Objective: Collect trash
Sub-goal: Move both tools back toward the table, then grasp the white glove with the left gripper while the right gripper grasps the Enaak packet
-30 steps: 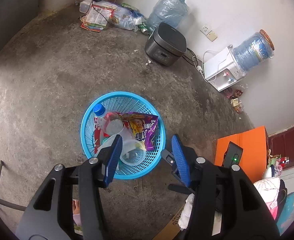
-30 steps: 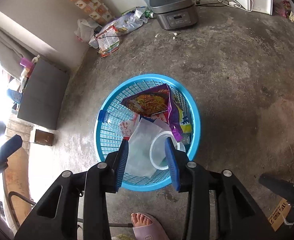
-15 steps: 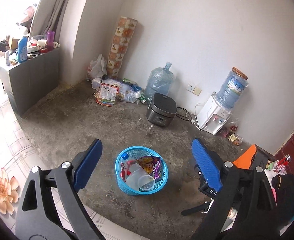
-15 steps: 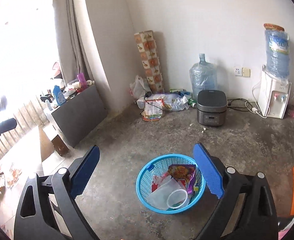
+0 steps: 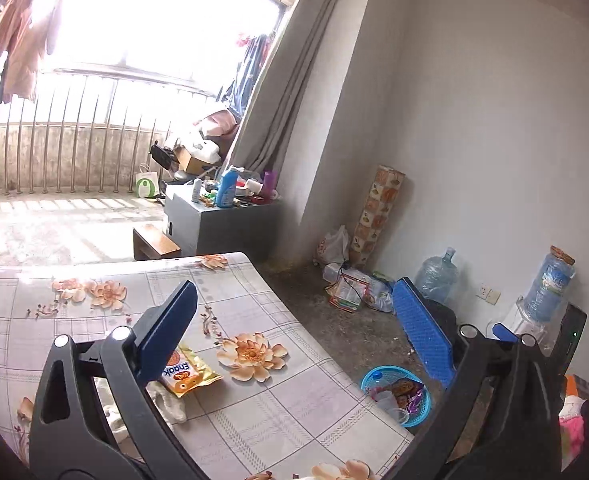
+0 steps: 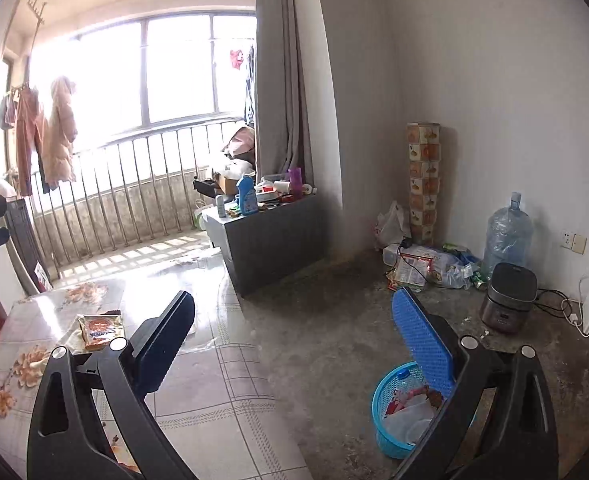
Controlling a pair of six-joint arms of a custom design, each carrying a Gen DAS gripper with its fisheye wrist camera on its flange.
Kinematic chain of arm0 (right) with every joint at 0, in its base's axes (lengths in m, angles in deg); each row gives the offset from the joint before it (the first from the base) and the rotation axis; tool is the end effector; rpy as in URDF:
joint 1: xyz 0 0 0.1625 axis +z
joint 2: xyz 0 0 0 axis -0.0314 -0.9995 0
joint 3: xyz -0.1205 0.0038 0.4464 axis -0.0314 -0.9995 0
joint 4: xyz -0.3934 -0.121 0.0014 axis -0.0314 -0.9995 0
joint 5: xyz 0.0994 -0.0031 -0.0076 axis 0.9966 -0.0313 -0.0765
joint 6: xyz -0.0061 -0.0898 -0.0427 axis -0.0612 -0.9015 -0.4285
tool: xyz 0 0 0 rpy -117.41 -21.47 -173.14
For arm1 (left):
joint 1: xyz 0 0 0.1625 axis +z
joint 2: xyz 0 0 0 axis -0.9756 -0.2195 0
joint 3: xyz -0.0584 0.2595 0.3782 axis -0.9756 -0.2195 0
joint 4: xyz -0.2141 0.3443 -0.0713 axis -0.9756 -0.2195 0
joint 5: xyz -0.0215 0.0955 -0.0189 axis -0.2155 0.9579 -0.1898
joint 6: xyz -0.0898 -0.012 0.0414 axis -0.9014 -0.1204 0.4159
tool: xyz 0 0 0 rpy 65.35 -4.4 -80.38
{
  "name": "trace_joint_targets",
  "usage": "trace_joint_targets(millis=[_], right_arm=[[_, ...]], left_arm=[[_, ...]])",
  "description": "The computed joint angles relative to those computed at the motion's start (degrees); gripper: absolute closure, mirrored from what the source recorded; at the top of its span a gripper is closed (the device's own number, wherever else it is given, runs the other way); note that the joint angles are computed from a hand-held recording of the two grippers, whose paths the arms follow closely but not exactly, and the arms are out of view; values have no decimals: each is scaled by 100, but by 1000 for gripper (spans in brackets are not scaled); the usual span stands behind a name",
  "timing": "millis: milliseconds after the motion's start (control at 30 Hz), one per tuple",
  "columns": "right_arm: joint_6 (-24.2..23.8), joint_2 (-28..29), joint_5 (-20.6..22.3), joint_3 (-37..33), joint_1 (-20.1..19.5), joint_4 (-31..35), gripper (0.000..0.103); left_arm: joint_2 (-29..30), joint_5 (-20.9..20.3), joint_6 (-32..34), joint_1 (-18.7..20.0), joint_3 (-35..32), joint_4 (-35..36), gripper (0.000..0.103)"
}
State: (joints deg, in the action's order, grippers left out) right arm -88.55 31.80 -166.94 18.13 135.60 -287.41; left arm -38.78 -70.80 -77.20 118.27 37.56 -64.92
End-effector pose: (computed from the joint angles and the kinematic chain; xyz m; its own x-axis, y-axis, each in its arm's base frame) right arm 0.5183 -0.4606 0.2400 -0.7851 -0.0388 0.6182 -0.5912 0.3446 -0.7292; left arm -0.2223 -0.4614 0.6019 -0.8559 0.2009 -0.4765 0.5169 0.3561 -0.7784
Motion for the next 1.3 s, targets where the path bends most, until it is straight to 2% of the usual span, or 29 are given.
trace_joint_targets(millis=[100,167,233,333,467,567,733,800,967,1067,1167,1300], right_arm=[[275,129,461,-162,72,360,7],[431,210,763,-278,104,699,7],[585,304,1090,-434,119,1120,7],[848,442,1546,-681,96,1710,7],[1117,660,2033,-1027,38,2458,7],[1348,818,2339,-1336,-43,3102,11],[1758,1194,2592,-2017,-178,4186,14],[1900,1383,2697,-2374,-245,4693,15],[2327,1826,2720,-3131,-386,5741,22],[2320,2065,2680,-3503,-414,6177,22],[2130,2258,2675,-3817,-399,6456,22],[1759,2564,2636,-4359,-381,6847,22]], left_arm=[[-487,747,-270,-126,105,307,9],[-782,1084,-504,-156,214,503,9],[-1043,1329,-826,-105,287,873,9],[-1304,1445,-1484,88,339,1532,9],[-1360,1166,-1854,517,314,1900,9],[-1270,886,-1803,826,312,1869,9],[-894,440,-1714,1405,75,1946,9],[-706,362,-1642,1613,-75,2032,21],[-322,136,-1597,2044,-417,2347,37],[-222,-79,-1618,2225,-476,2509,45],[-171,-338,-1579,2356,-493,2574,48],[-42,-414,-1502,2449,-566,2726,55]])
